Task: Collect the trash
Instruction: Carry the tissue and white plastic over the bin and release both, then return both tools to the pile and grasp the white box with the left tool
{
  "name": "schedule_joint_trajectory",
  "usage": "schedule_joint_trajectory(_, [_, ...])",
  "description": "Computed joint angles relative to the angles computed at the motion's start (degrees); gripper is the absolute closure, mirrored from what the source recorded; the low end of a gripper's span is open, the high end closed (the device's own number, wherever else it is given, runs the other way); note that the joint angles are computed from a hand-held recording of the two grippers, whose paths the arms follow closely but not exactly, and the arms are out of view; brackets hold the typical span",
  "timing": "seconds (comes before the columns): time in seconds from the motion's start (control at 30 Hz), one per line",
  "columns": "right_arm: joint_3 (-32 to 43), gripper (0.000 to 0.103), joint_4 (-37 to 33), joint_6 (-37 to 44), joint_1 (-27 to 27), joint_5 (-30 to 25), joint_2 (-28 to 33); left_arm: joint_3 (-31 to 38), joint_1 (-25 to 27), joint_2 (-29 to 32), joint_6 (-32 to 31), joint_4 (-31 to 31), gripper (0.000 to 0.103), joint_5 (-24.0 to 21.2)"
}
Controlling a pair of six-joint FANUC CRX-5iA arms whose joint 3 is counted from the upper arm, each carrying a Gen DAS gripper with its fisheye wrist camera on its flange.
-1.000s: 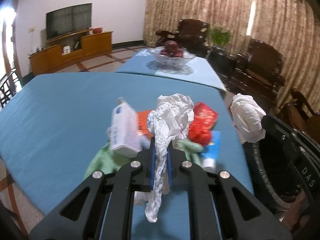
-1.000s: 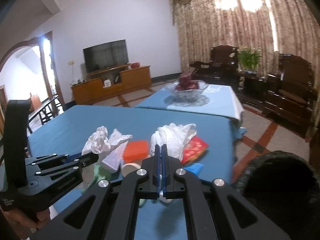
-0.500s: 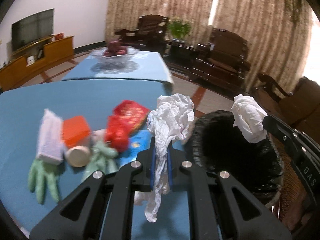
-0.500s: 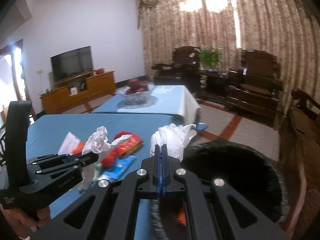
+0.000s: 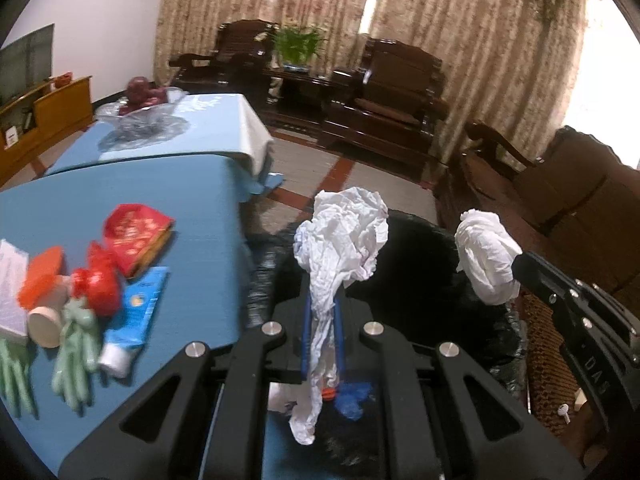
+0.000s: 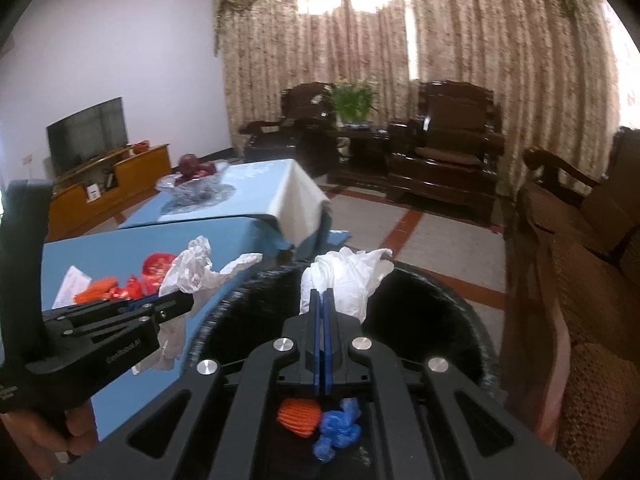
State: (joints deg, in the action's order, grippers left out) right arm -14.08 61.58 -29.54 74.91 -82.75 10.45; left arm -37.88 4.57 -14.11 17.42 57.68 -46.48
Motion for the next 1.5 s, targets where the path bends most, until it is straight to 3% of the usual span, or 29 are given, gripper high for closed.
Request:
schedule_joint_trajectory(0.33, [-3.6, 0.101, -3.7, -3.7, 1.0, -3.5, -2.4, 0.9, -6.1, 3.3, -0.3, 0.0, 0.091, 1.5])
schedule_joint_trajectory(0.37, [-3.7, 0.101, -4.0, -4.0, 1.2, -3.8, -2.4, 0.9, -6.4, 3.5, -0.1, -0.1, 0.086, 1.8])
schedule_joint_trajectory(0.4, [-3.9, 0.101, -4.3, -4.3, 1.2, -3.8, -2.5, 1.0, -6.5, 3.6, 0.1, -0.3, 0.072, 1.8])
schedule_joint_trajectory(0.47, [-4.1, 0.098, -5.0, -5.2, 1.2, -4.0, -2.7, 0.7, -6.6, 3.3, 0.4, -0.4, 0.056, 2.3])
schedule_joint_trajectory(0.5, [-4.4, 0.097, -5.0, -5.6, 1.4, -4.2, -2.9, 0.5, -6.6, 3.1, 0.2, -0.2, 0.054, 2.5])
schedule_joint_trajectory(0.53, [-4.4, 0.091, -5.2, -5.9, 1.5, -4.4, -2.9, 0.4, -6.3, 3.0, -0.3, 0.0, 0.053, 2.5])
schedule_joint_trajectory(0.57, [-4.4, 0.078, -5.4, -6.0, 1.5, -4.5, -2.9, 0.2, -6.0, 2.8, -0.9, 0.3, 0.050, 2.3])
schedule_joint_trajectory(0.6, [-4.2, 0.070, -5.6, -6.2, 1.5, -5.0, -2.6, 0.1, -5.8, 2.7, -1.1, 0.4, 0.042, 2.3])
schedule_joint_trajectory(0.67, [-3.9, 0.035, -5.6, -6.9, 1.6, -6.4, -2.2, -0.1, -4.9, 2.5, -1.4, 1.1, 0.039, 2.2])
schedule_joint_trajectory(0.77, [-2.7, 0.015, -5.3, -7.8, 1.8, -8.9, -1.0, 0.0, -3.0, 2.1, -1.7, 1.3, 0.036, 1.4])
schedule_joint_trajectory(0.83, [-1.4, 0.009, -5.2, -7.1, 1.7, -10.2, 0.0, 0.0, -1.6, 1.7, -1.9, 1.6, 0.035, 2.0])
schedule_joint_trajectory(1.13, [3.6, 0.006, -0.5, -3.4, -0.5, -4.7, 4.0, -1.3, 7.4, -1.8, -7.1, 4.1, 0.028, 5.6])
schedule_joint_trajectory(1.5, [16.4, 0.006, 6.8, 4.9, -4.8, 10.0, 14.7, 0.6, 21.4, -0.7, -9.3, 3.8, 0.028, 8.7])
